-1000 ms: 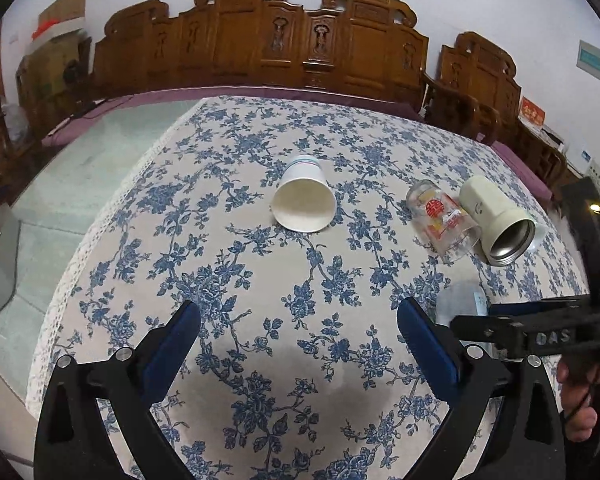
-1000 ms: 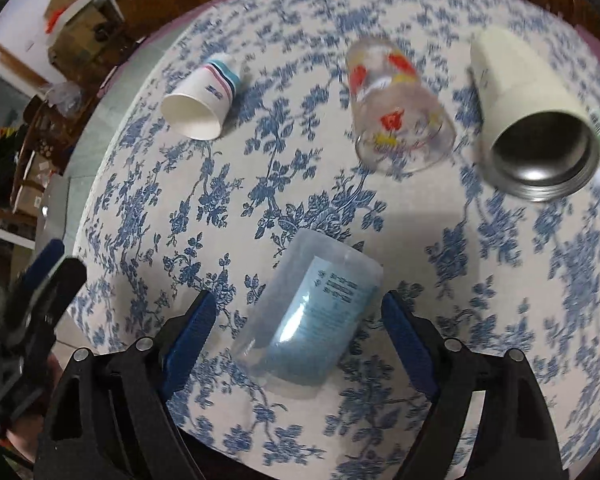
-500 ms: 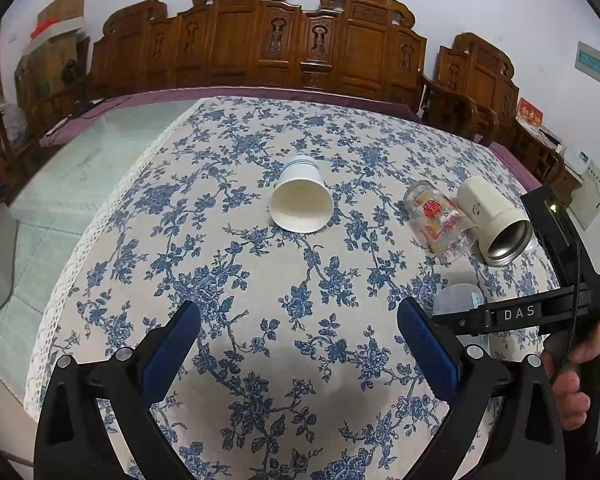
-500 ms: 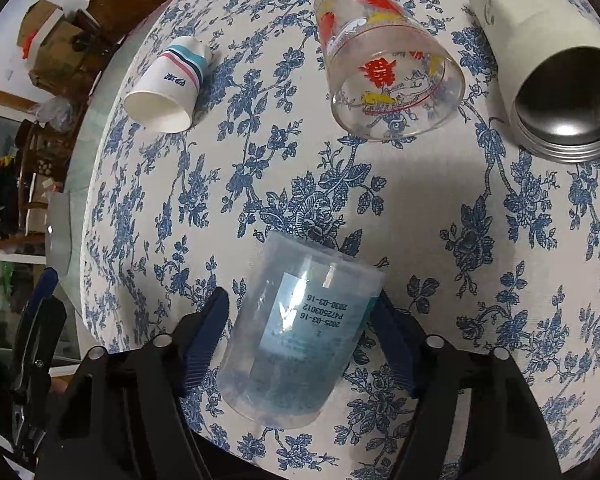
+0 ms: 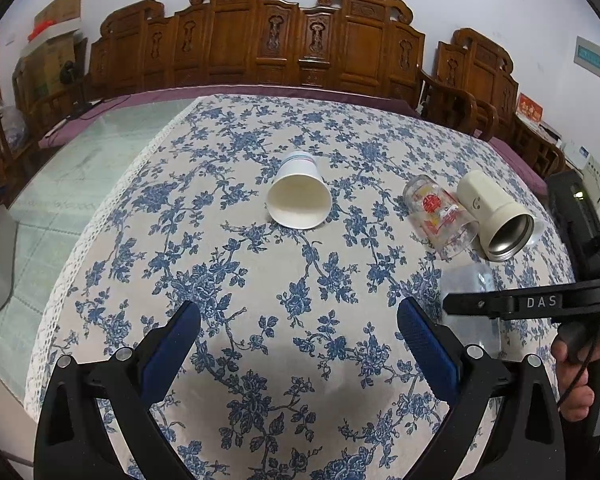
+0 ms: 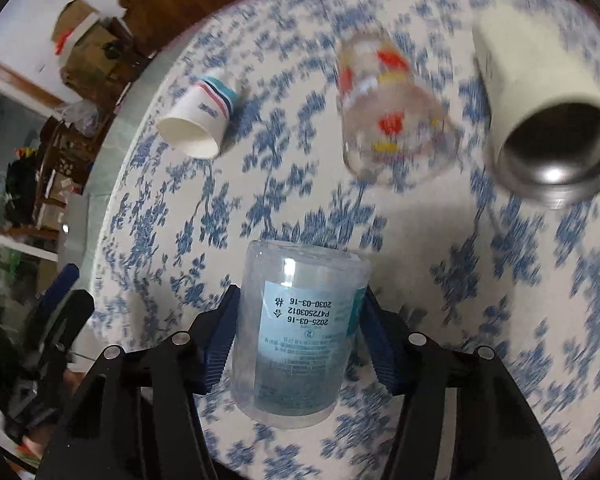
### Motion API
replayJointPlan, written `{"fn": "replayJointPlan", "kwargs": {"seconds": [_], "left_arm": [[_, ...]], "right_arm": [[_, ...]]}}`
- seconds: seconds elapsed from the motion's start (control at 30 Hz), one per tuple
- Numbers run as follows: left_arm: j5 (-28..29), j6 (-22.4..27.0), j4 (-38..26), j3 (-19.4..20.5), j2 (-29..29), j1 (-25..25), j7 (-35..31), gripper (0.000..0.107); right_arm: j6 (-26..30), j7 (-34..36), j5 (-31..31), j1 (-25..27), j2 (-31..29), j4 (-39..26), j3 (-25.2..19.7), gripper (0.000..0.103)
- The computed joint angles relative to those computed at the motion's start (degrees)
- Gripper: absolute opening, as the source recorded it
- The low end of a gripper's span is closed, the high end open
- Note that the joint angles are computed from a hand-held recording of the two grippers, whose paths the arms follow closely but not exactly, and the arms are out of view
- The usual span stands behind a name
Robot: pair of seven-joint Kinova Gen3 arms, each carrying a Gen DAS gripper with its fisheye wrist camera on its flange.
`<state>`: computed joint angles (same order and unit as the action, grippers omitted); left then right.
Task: Flip cup upside down
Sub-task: 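Lift and rotate the clear cup bottom up with the right tool, lower it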
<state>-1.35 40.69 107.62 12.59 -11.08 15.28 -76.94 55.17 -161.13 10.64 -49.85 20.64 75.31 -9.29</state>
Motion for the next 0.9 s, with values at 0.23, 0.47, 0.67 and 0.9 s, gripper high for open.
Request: {"fn": "replayJointPlan", "kwargs": {"seconds": [0.23, 0.47, 0.67, 0.9], "left_arm": [[-0.2, 0.2, 0.0, 0.1, 0.2, 0.1, 0.0, 0.095], [-0.6, 0.2, 0.1, 0.3, 0.4, 0.3, 0.2, 0.095], [-0.7, 0.1, 0.1, 0.3, 0.3, 0.4, 0.4, 0.095], [-0.6, 0.0, 0.1, 0.3, 0.3, 0.5, 0.3, 0.095]], "right_arm": [[6.2, -3.6, 13.9, -7.2, 0.9, -1.8, 2.5, 0.06], [14.3, -6.3, 25.8, -13.0, 4.1, -4.5, 4.1, 0.06], [18.2, -7.5, 31.5, -16.2, 6.2, -4.6, 4.9, 0.06], [21.5, -10.7, 36.2, -20.2, 6.5, -3.2, 4.4, 0.059]]}}
